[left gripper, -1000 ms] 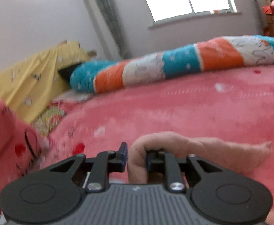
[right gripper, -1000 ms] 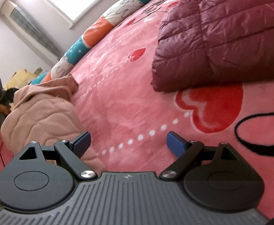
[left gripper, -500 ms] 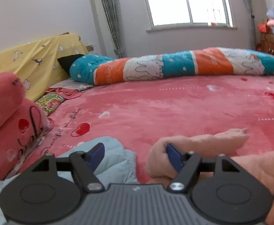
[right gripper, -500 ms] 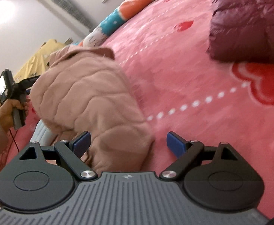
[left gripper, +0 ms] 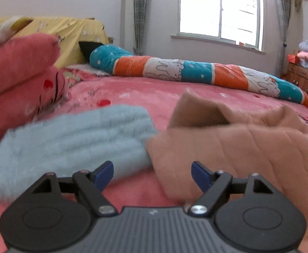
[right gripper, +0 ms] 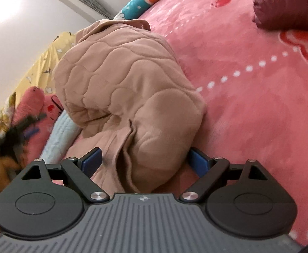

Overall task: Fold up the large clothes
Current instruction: 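Grasp the tan jacket's hem with the right gripper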

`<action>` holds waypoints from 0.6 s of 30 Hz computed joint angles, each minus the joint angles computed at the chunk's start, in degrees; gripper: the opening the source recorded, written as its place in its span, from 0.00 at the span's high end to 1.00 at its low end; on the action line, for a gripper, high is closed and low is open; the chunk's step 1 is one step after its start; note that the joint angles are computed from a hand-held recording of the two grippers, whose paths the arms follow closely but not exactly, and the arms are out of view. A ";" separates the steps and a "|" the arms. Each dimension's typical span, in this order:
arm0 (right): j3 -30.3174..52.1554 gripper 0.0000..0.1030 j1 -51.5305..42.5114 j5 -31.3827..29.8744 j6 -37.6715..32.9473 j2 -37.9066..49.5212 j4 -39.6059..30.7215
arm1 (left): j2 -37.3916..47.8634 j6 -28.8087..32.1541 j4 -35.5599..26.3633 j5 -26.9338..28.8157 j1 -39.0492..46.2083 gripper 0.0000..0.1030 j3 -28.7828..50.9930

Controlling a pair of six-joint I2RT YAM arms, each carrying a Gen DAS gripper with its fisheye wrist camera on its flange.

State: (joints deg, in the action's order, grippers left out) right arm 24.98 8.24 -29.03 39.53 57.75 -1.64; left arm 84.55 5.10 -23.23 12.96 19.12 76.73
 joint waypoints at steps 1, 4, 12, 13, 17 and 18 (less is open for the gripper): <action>-0.57 0.00 0.02 -0.14 1.41 -1.09 -0.02 | -2.03 -0.59 0.61 1.40 0.51 0.21 -3.00; -2.19 0.00 2.60 1.70 4.60 -6.23 -1.97 | -6.44 -0.13 1.53 3.93 1.15 0.20 -9.45; -7.04 0.00 16.44 11.37 17.85 -11.92 1.73 | -6.43 -0.15 3.91 11.81 2.65 0.19 -14.76; -7.07 0.00 18.81 14.28 18.87 -11.09 2.57 | -6.80 -0.20 4.38 12.33 2.73 0.20 -15.91; -7.74 0.00 24.33 23.28 24.05 -8.17 7.36 | -5.31 -0.10 6.35 17.67 4.29 0.19 -16.96; -7.97 0.00 25.23 24.93 25.88 -7.60 8.68 | -4.72 -0.05 7.17 18.58 4.71 0.18 -16.98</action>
